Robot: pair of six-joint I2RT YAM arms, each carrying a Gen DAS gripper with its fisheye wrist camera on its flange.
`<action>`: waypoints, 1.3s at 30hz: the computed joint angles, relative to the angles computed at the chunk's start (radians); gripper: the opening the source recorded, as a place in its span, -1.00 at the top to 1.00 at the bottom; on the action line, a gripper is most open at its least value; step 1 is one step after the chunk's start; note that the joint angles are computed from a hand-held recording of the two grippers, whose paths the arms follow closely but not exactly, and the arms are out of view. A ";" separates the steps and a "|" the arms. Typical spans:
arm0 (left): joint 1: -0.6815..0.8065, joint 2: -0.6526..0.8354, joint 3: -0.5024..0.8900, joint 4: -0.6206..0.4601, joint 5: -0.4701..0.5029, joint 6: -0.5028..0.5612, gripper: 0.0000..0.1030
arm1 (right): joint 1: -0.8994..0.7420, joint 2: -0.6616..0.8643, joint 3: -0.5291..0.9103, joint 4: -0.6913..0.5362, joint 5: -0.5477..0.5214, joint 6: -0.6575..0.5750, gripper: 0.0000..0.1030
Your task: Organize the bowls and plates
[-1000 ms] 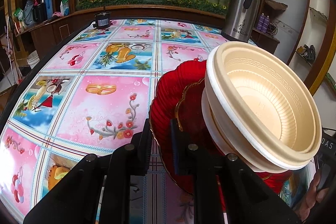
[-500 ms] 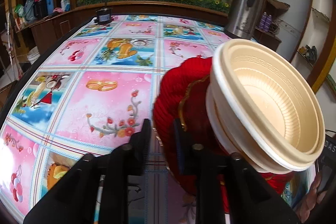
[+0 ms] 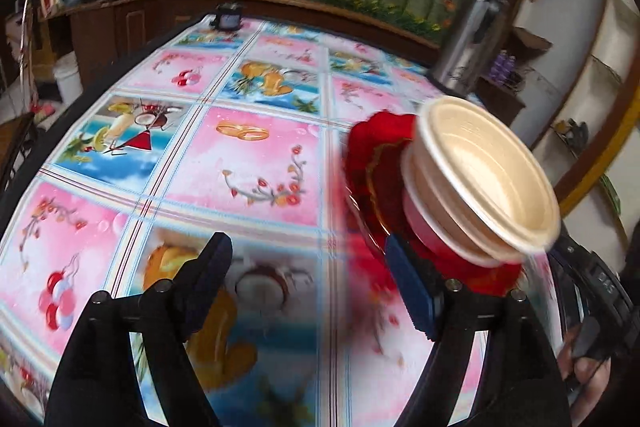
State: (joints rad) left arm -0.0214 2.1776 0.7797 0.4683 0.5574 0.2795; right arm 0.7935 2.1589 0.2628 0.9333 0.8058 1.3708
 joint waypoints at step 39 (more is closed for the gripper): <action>-0.064 -0.059 -0.328 0.414 -0.089 0.260 -0.66 | 0.300 -0.054 0.319 -0.794 0.125 0.348 -0.99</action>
